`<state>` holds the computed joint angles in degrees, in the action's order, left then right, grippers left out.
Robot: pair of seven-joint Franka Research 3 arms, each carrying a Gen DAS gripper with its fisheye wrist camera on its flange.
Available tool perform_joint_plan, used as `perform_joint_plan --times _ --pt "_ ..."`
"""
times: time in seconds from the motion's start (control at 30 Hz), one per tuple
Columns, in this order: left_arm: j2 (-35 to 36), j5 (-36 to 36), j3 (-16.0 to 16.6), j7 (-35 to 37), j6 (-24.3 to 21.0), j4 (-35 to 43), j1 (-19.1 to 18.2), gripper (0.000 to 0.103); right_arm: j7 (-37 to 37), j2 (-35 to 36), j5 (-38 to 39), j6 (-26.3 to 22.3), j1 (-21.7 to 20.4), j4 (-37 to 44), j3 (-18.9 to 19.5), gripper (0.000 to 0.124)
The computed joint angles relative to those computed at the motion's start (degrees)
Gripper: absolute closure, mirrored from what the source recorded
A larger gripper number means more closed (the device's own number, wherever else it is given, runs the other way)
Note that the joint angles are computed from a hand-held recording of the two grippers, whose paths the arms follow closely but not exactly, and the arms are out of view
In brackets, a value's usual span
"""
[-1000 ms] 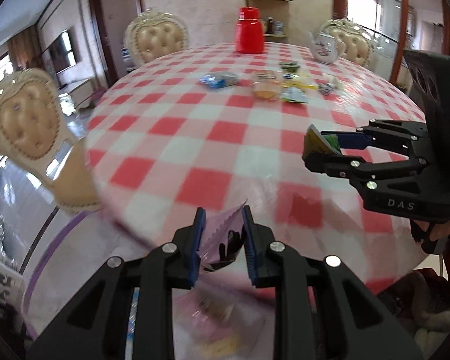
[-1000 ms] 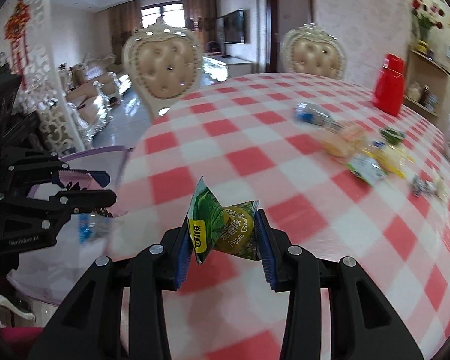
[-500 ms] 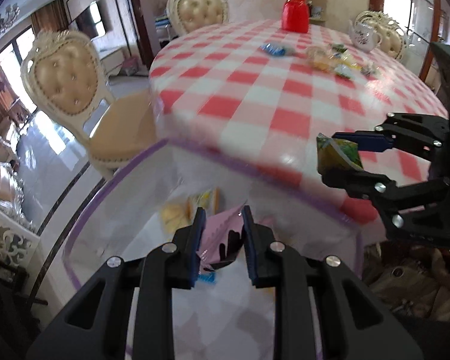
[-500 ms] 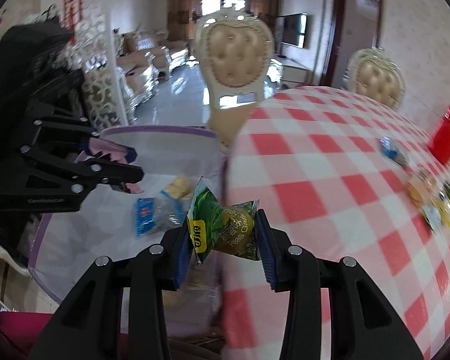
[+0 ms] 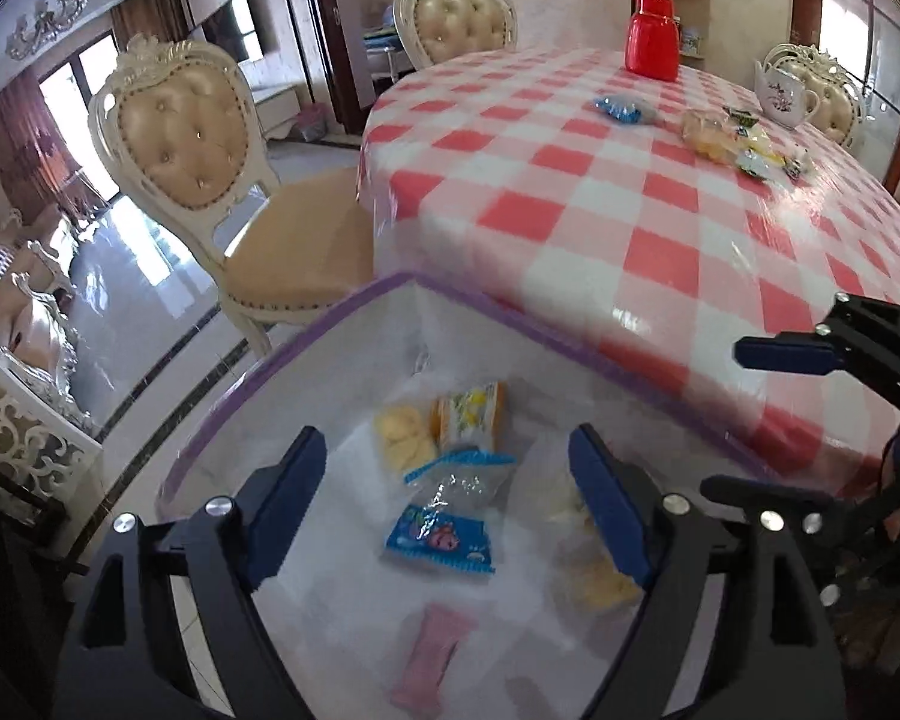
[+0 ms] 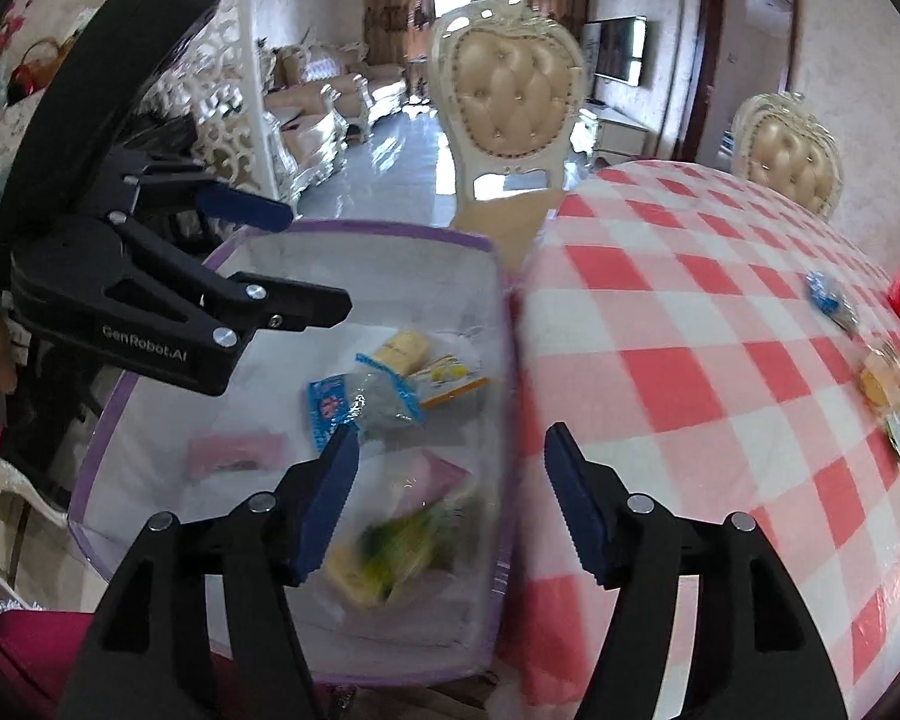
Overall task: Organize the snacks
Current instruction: 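Open both grippers over the clear box to drop the packets, then move both open grippers back toward the remaining snacks on the table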
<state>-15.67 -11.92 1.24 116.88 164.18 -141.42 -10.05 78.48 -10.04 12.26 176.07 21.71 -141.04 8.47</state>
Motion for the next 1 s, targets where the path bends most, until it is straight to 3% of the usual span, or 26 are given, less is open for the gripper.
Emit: perform_joint_plan --times 0.1,0.17,0.27,0.33,0.4,0.57,0.63,0.73,0.83,1.0 --pt "2.1 2.8 -3.1 -4.7 2.2 1.7 0.9 0.011 -1.2 -2.3 2.8 1.6 -0.4 -2.1 -2.7 0.053" --pt "4.2 2.0 -3.8 -5.9 3.4 4.0 -0.9 0.009 1.2 -4.5 2.1 2.4 -4.8 -3.9 -2.5 0.052" --pt "8.7 -4.7 -4.1 -2.1 4.1 9.3 -5.6 0.005 4.0 -6.4 1.0 2.6 -11.2 -5.5 -2.6 0.048" --pt "12.6 -8.3 -6.3 -0.4 3.6 13.9 -6.9 0.004 7.0 -7.1 -0.6 2.1 -16.8 -6.3 -1.7 0.048" --pt "17.0 -10.2 -9.3 0.4 2.4 18.9 -7.3 0.004 8.7 -7.6 -0.9 1.3 -20.3 -7.1 -3.3 0.048" --pt "28.0 -1.4 -14.1 -5.5 -0.2 30.4 -9.2 0.004 12.1 -5.4 -2.5 0.7 -28.4 -6.4 -6.3 0.048" --pt "32.4 1.4 -15.0 -8.7 -0.8 35.8 -9.9 0.004 12.1 -3.6 -2.2 -0.1 -29.6 -5.0 -8.6 0.048" --pt "38.7 1.9 -16.9 -12.8 -3.4 44.9 -8.7 0.004 8.6 0.1 1.2 -1.0 -27.5 -1.4 -13.3 0.048" --pt "44.8 6.5 -16.0 -19.3 -6.7 54.9 -10.2 0.004 2.7 4.2 8.5 -1.4 -24.7 2.9 -16.7 0.048" --pt "56.6 16.2 -13.6 -26.7 -13.7 74.2 -14.7 0.004 -7.0 9.0 19.9 -5.5 -24.5 9.4 -16.1 0.048"
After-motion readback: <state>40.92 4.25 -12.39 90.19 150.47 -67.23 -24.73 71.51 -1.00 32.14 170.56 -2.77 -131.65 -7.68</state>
